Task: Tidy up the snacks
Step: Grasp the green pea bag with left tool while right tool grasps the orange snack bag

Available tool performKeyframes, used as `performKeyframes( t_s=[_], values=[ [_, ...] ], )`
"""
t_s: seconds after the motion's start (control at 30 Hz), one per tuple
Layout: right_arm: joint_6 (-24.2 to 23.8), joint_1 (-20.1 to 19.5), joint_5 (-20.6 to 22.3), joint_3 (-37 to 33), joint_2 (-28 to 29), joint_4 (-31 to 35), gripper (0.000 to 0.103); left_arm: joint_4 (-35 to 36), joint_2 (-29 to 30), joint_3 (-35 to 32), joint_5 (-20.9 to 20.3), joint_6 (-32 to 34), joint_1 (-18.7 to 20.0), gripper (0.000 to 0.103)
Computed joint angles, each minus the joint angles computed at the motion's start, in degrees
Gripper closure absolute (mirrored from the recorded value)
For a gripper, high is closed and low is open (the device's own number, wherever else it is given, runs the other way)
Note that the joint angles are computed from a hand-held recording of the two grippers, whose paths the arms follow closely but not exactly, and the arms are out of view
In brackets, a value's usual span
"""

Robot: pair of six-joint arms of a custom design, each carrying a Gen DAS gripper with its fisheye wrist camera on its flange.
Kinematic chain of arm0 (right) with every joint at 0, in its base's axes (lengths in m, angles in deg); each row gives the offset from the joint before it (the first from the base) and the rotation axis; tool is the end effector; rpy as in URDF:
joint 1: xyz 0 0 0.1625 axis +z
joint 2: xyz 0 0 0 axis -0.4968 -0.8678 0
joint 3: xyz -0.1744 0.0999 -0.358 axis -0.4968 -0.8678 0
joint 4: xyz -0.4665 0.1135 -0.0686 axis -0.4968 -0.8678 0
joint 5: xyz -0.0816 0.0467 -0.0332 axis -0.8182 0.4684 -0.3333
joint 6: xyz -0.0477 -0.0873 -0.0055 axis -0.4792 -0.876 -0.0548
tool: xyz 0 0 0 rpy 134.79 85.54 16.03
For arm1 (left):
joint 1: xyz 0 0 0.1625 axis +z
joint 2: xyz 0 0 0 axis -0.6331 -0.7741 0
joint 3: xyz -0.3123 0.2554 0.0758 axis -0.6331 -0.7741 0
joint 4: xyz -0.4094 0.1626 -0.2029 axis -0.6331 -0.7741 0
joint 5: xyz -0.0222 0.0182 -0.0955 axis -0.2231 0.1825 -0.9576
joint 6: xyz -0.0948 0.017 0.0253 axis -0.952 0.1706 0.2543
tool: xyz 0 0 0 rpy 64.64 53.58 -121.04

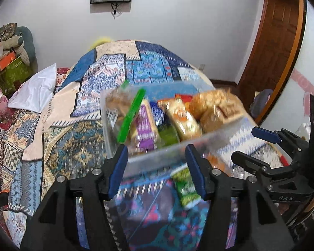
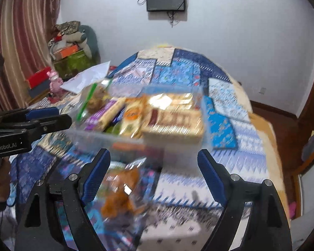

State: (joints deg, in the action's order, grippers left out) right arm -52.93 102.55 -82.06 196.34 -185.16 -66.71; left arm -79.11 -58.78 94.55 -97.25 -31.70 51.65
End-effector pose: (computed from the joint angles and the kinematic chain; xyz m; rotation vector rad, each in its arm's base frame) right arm 0.0323 -0.3721 0.3227 1.2063 -2.3922 0.7088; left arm -0.3683 -0.3004 0.0371 0.2670 2.2714 -1.0313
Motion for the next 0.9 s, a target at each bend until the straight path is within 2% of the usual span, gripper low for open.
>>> performKeyframes(
  t_s=[0.1, 0.2, 0.43, 0.47, 0.6, 0.73, 0.9],
  values=[
    [-1.12, -0.68, -1.38, 1.02, -0.41, 1.76, 0.019, 0.97, 0.33, 0.61, -2.17, -1.46, -0.53, 0.039],
    [-1.85, -0.53, -4.15, 2.07, 1.50, 0.46, 0.019, 0.02, 0.72, 1.47, -4.93, -1.66, -0.28, 0.039],
    [-0.46, -0.22, -6.45, 1.56, 5.77, 0.85, 0.021, -4.20, 2.19, 2.71, -8.24, -1.35, 0.96, 0.039],
    [-0.32, -0.43, -6.29, 1.43, 5.79, 1.53, 0.029, -4.74, 2.43, 2.69, -8.40, -1.09, 1.08, 0.039],
    [-0.86, -2.47, -3.75, 1.13, 3.85, 4.68, 0.033, -7.59, 4.77, 1.45, -9.12, 1.35, 1.91, 0.039],
    [-2.24, -4.50, -2.05, 1.27, 1.66, 4.72, 0.035, -10.32, 7.76, -0.55, -9.47, 3.71, 3.06, 0.032],
    [-2.92, -7.28, 0.03, 0.73, -0.44, 5.33, 0.036, -15.48, 11.55, -3.00, -11.16, 7.01, 5.90, 0.031]
  ],
)
